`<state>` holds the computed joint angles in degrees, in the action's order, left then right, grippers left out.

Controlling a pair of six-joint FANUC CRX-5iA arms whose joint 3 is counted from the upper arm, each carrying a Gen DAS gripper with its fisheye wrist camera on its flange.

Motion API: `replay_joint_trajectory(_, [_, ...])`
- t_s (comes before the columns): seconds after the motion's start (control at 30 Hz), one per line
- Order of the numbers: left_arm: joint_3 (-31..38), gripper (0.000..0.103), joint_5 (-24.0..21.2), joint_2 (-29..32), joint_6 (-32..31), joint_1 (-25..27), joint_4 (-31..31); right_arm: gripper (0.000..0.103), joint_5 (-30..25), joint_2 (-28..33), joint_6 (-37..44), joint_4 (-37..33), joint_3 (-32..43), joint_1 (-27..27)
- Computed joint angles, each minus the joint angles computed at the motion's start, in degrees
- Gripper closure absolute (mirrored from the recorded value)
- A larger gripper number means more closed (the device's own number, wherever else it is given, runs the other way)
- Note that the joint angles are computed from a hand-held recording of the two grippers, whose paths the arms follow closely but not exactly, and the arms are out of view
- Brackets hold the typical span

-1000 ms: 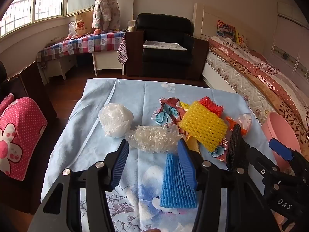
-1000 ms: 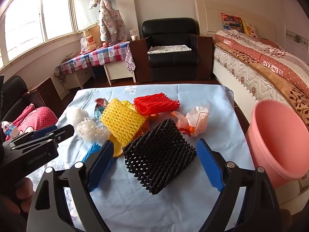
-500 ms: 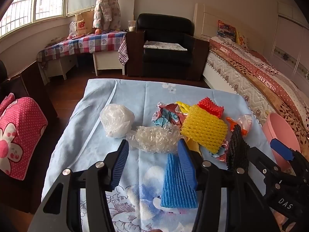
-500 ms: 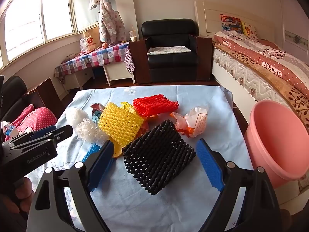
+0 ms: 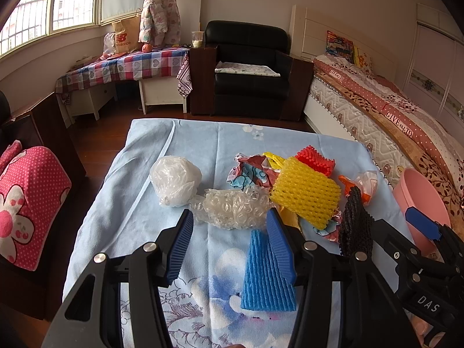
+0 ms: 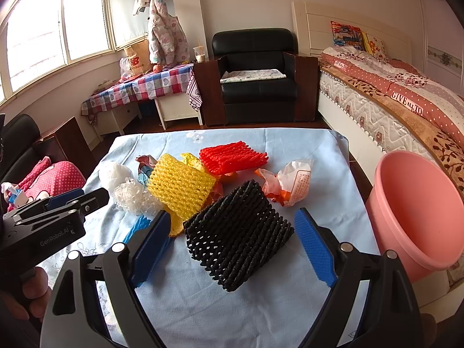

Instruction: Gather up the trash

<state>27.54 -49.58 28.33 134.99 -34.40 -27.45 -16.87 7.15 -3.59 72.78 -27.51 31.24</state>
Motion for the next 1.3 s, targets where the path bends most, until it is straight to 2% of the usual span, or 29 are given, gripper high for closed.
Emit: replay_joint_trajectory(1.3, [-0.5,0.051,0.1,-0.3,0.4,-0.2,-0.2,0.015,-0.1,-0.7,-0.7,1.1,-0.3,0.0])
